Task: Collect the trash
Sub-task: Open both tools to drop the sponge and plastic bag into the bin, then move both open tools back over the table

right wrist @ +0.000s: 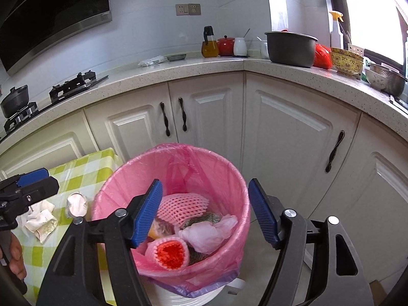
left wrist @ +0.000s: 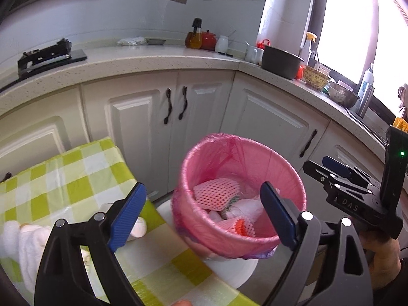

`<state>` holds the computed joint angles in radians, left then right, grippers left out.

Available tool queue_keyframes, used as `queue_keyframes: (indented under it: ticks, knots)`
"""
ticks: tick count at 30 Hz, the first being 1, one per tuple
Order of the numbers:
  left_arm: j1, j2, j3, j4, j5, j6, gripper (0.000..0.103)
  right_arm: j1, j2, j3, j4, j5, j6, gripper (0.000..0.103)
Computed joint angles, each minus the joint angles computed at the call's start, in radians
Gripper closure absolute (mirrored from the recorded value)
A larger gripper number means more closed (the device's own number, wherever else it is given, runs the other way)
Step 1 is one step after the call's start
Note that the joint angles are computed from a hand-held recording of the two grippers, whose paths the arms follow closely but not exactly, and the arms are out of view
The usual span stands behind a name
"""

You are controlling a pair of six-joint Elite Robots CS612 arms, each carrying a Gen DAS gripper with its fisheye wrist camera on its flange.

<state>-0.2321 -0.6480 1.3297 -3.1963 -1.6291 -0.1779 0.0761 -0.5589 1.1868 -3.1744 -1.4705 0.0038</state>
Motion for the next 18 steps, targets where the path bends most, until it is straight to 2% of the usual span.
queue_keyframes:
  ticks: [2,5,12,18]
  knots:
    - [0.01,-0.016,0.029,-0.023,0.004,-0.007,0.015,0.008,-0.01,0.019,-0.008,0.007,0.0,0.034]
    - [0.028,-0.046,0.083,-0.066,0.033,-0.013,0.015,0.02,-0.02,0.043,-0.034,0.015,0.017,0.026]
    - [0.082,-0.102,0.177,-0.12,0.116,-0.014,0.015,0.061,-0.03,0.059,-0.048,0.044,0.012,0.023]
    - [0.134,-0.13,0.229,-0.13,0.158,-0.034,0.015,0.102,-0.021,0.038,-0.024,0.083,0.007,0.02]
